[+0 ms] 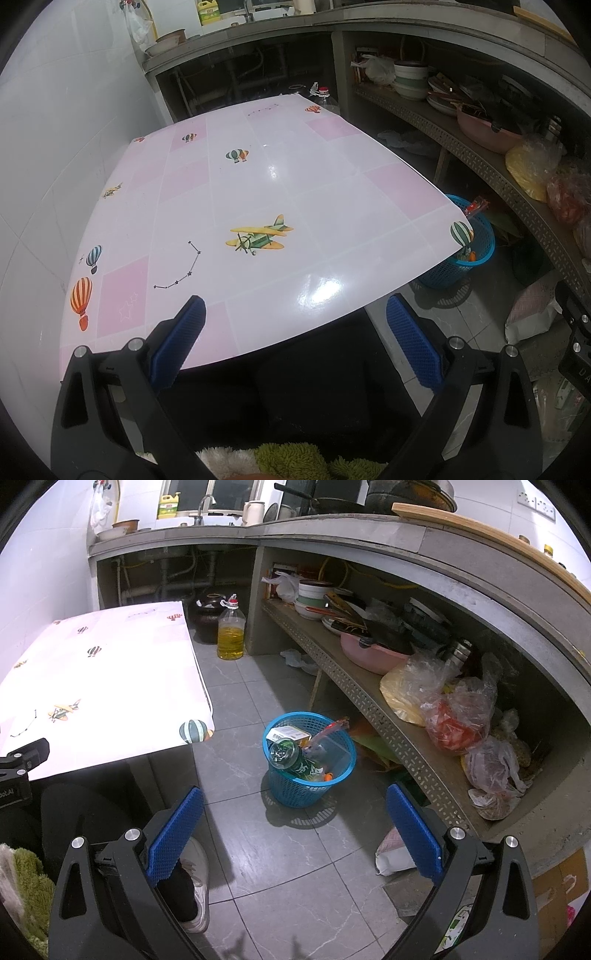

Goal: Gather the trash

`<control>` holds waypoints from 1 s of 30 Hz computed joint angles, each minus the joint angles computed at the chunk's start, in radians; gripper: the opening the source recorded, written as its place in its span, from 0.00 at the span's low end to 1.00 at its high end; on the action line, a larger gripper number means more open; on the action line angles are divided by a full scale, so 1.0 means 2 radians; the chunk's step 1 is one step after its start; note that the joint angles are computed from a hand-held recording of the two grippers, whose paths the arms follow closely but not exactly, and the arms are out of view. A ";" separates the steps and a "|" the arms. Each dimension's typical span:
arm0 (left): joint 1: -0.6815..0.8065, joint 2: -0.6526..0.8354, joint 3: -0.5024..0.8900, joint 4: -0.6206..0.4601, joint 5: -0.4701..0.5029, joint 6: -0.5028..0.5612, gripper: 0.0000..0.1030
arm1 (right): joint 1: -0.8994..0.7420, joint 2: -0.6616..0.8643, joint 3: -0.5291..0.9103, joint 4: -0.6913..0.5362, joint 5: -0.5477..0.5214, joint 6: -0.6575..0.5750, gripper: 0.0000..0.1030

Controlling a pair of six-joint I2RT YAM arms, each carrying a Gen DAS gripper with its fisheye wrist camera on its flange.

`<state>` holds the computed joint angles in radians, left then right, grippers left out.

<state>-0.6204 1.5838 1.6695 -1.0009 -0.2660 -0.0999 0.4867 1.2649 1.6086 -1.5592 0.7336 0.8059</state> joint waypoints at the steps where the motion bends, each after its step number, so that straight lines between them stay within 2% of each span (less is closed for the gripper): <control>1: 0.001 0.000 0.001 0.000 0.001 0.001 0.92 | 0.002 0.000 -0.001 -0.001 0.001 0.002 0.94; 30: 0.000 0.000 0.000 0.000 0.003 -0.001 0.92 | 0.004 0.001 -0.006 0.004 0.003 0.004 0.94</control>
